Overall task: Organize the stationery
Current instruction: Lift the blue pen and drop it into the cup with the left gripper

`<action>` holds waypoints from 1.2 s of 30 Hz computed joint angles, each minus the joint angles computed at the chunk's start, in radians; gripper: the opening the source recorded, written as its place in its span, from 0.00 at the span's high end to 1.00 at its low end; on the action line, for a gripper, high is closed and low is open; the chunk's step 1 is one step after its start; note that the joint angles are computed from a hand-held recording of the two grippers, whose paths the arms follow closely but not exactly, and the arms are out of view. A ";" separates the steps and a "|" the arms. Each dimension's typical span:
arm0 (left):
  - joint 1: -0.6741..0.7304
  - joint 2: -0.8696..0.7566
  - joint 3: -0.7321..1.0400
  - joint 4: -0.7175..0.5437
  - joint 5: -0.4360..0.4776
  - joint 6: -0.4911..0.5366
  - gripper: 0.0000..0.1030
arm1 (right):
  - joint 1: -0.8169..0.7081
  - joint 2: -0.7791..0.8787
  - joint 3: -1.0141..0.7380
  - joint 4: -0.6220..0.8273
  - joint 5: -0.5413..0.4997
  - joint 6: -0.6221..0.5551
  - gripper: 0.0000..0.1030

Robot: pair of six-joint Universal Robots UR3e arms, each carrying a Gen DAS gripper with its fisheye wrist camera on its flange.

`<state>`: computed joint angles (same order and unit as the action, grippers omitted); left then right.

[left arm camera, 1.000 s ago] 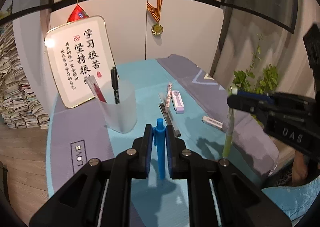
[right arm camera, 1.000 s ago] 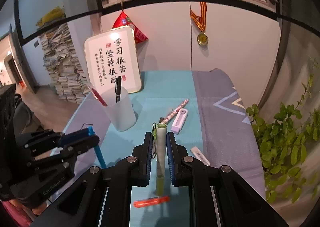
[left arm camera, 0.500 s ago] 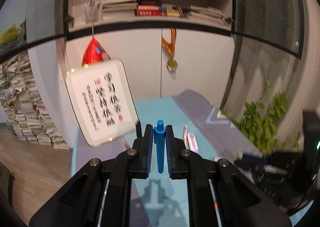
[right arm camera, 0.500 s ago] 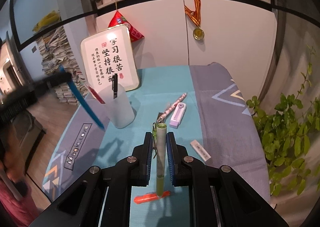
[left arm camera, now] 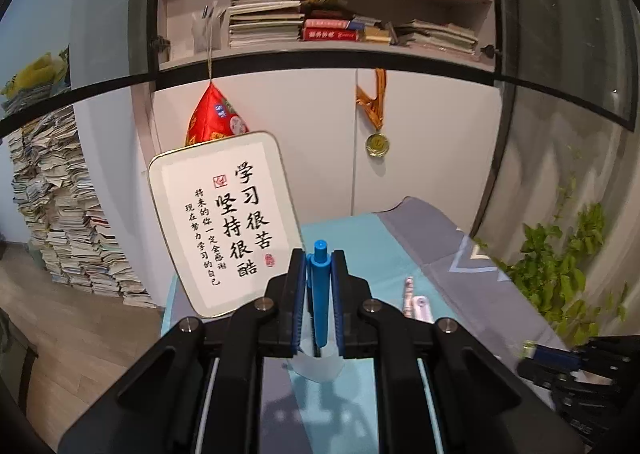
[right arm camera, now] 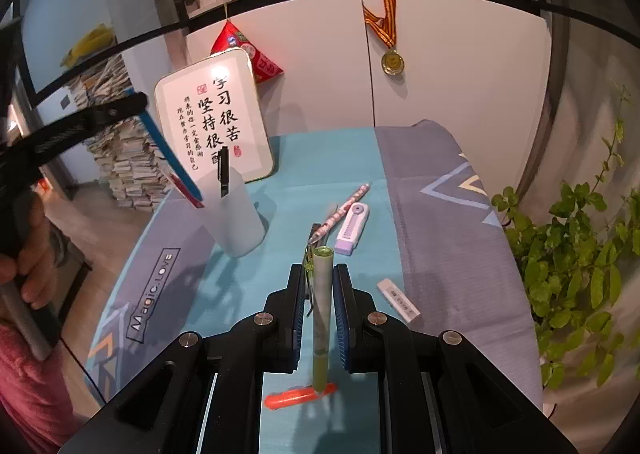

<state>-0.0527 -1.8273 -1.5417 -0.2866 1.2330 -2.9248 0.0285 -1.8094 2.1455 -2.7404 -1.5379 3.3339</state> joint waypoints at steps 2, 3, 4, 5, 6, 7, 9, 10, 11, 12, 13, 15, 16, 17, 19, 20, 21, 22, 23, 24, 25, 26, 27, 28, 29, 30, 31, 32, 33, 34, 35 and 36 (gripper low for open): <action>-0.010 -0.033 0.025 0.001 0.029 -0.001 0.90 | -0.003 -0.001 0.000 0.001 0.004 -0.003 0.85; -0.012 -0.045 0.034 -0.004 0.034 0.001 0.90 | -0.003 -0.001 0.001 0.001 0.004 -0.003 0.85; -0.014 -0.060 0.045 -0.015 0.038 0.002 0.90 | -0.006 -0.002 0.001 0.002 0.004 -0.003 0.85; -0.017 -0.072 0.057 -0.021 0.044 0.001 0.90 | -0.008 -0.002 0.001 0.001 0.005 -0.001 0.85; -0.022 -0.087 0.066 -0.021 0.055 0.002 0.90 | -0.010 -0.002 0.001 0.001 0.007 0.000 0.85; -0.026 -0.095 0.068 -0.017 0.064 0.002 0.90 | -0.012 -0.001 0.001 0.000 0.008 0.001 0.85; -0.035 -0.113 0.070 -0.002 0.086 0.008 0.90 | -0.015 0.002 0.000 -0.001 0.012 0.000 0.85; -0.041 -0.123 0.072 0.006 0.100 0.012 0.90 | -0.016 0.004 0.000 -0.001 0.015 -0.001 0.85; -0.045 -0.131 0.075 0.009 0.111 0.016 0.90 | -0.017 0.006 0.001 -0.002 0.016 -0.001 0.85; -0.050 -0.140 0.078 0.008 0.120 0.021 0.90 | -0.018 0.006 0.002 -0.002 0.019 -0.002 0.85; -0.052 -0.146 0.081 0.004 0.122 0.023 0.90 | -0.019 0.005 0.003 -0.003 0.021 -0.002 0.85; -0.057 -0.159 0.083 -0.002 0.127 0.029 0.90 | -0.021 0.004 0.006 -0.005 0.023 -0.002 0.85; -0.059 -0.163 0.082 -0.003 0.129 0.030 0.90 | -0.022 0.004 0.007 -0.004 0.024 -0.002 0.85; -0.061 -0.169 0.083 -0.007 0.132 0.031 0.90 | -0.023 0.004 0.007 -0.004 0.025 -0.001 0.85; -0.060 -0.174 0.081 -0.014 0.128 0.029 0.90 | -0.023 0.004 0.007 -0.002 0.025 0.001 0.85; -0.061 -0.177 0.082 -0.017 0.128 0.027 0.90 | -0.024 0.002 0.008 -0.002 0.025 0.002 0.85; -0.058 -0.177 0.077 -0.017 0.124 0.028 0.90 | -0.024 0.002 0.008 -0.003 0.023 0.002 0.85; -0.059 -0.178 0.077 -0.020 0.122 0.029 0.90 | -0.021 0.003 0.006 -0.004 0.020 0.005 0.85; -0.058 -0.177 0.074 -0.024 0.118 0.031 0.89 | -0.019 0.005 0.004 -0.004 0.017 0.007 0.85; -0.056 -0.174 0.067 -0.024 0.112 0.032 0.87 | -0.016 0.007 0.001 -0.004 0.014 0.010 0.85; -0.052 -0.169 0.054 -0.016 0.105 0.033 0.87 | -0.014 0.008 -0.001 -0.006 0.012 0.011 0.85; -0.050 -0.161 0.041 -0.011 0.099 0.034 0.87 | -0.013 0.010 -0.004 -0.006 0.010 0.012 0.85; -0.045 -0.151 0.027 -0.009 0.089 0.038 0.87 | -0.010 0.014 -0.011 -0.009 0.005 0.016 0.85; -0.041 -0.142 0.018 -0.008 0.084 0.038 0.86 | -0.008 0.013 -0.012 -0.011 0.002 0.017 0.85; -0.037 -0.131 0.007 -0.009 0.080 0.038 0.86 | -0.002 0.019 -0.022 -0.015 -0.004 0.021 0.85; -0.025 -0.107 -0.020 -0.002 0.063 0.038 0.86 | 0.001 0.024 -0.031 -0.018 -0.008 0.022 0.85; -0.014 -0.089 -0.040 0.006 0.047 0.037 0.86 | 0.006 0.033 -0.046 -0.022 -0.012 0.024 0.85; 0.001 -0.066 -0.070 0.019 0.029 0.036 0.85 | 0.012 0.041 -0.060 -0.025 -0.016 0.026 0.85; 0.017 -0.038 -0.106 0.038 0.012 0.032 0.77 | 0.018 0.052 -0.076 -0.028 -0.020 0.027 0.85; 0.040 -0.002 -0.155 0.064 -0.009 0.028 0.72 | 0.028 0.068 -0.100 -0.033 -0.025 0.027 0.85; 0.062 0.028 -0.200 0.092 -0.031 0.026 0.65 | 0.038 0.083 -0.119 -0.039 -0.032 0.026 0.85; 0.096 0.072 -0.266 0.131 -0.063 0.026 0.64 | 0.052 0.103 -0.142 -0.052 -0.045 0.027 0.85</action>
<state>0.0433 -1.7556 -1.8079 -0.1553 1.1697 -2.8993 0.0809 -1.7063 2.0035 -2.7925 -1.5830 3.3611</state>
